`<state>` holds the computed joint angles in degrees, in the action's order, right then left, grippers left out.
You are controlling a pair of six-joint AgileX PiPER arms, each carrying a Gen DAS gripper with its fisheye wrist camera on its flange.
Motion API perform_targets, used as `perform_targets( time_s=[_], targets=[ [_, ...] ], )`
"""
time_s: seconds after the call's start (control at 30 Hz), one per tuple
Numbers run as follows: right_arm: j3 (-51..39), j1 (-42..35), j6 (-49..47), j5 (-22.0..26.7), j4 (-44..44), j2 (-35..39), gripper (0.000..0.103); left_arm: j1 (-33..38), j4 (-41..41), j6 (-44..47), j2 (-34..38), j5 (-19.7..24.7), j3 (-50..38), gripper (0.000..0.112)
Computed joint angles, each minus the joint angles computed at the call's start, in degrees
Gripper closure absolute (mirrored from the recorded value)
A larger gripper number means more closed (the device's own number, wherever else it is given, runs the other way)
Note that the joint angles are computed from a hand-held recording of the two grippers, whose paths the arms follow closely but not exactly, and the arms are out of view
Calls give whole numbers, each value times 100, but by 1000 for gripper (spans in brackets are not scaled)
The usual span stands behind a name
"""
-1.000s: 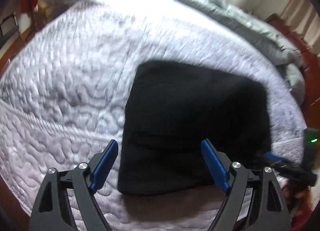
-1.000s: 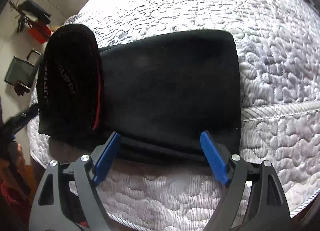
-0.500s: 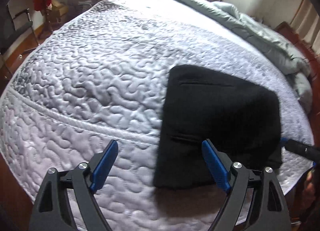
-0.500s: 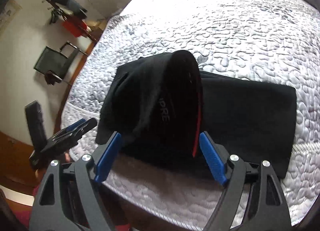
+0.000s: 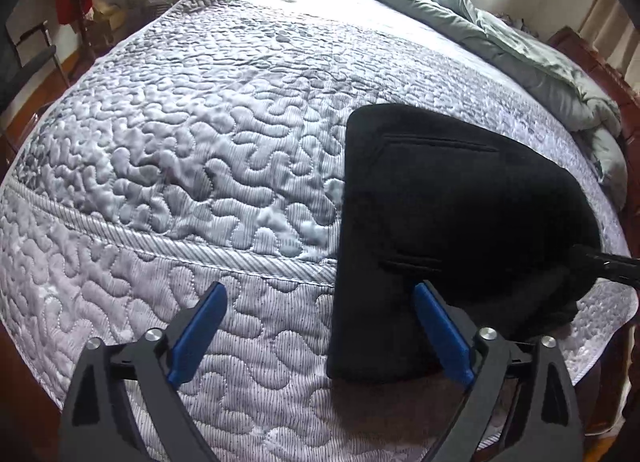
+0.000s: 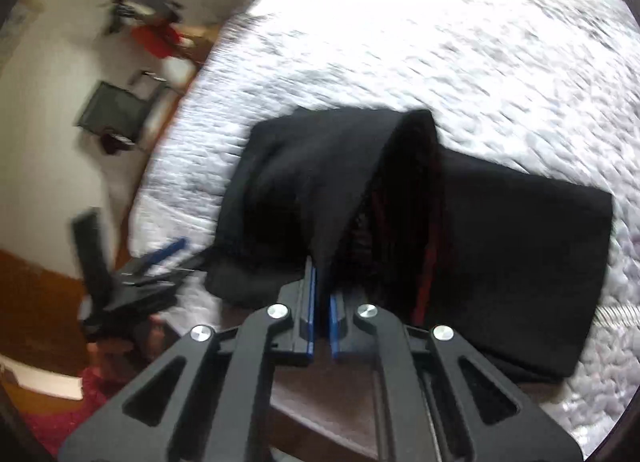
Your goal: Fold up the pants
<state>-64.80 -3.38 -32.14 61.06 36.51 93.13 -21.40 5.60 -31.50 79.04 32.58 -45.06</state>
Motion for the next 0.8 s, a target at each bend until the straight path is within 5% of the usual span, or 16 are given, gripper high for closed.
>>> perform_targets(
  time_s=[0.2, 0.27, 0.33, 0.53, 0.7, 0.77, 0.8],
  targets=[
    [272, -173, -224, -317, 380, 684, 98, -220, 279, -257, 384, -71, -68, 14],
    [284, -172, -290, -257, 331, 532, 91, -50, -90, 149, 300, -34, -67, 14],
    [372, -218, -357, -274, 237, 225, 73, -18, -70, 141, 177, 42, -44, 14],
    [623, -737, -1203, 216, 803, -115, 52, -180, 38, -27, -37, 107, 61, 15],
    [568, -633, -1361, 346, 772, 70, 53, -288, -41, -117, 103, -31, 130, 14],
    [612, -540, -1444, 298, 754, 72, 62, -251, -139, -55, 164, -66, 139, 13],
    [642, -608, -1577, 363, 769, 70, 80, -233, -164, -37, 172, -73, 147, 13]
  ],
)
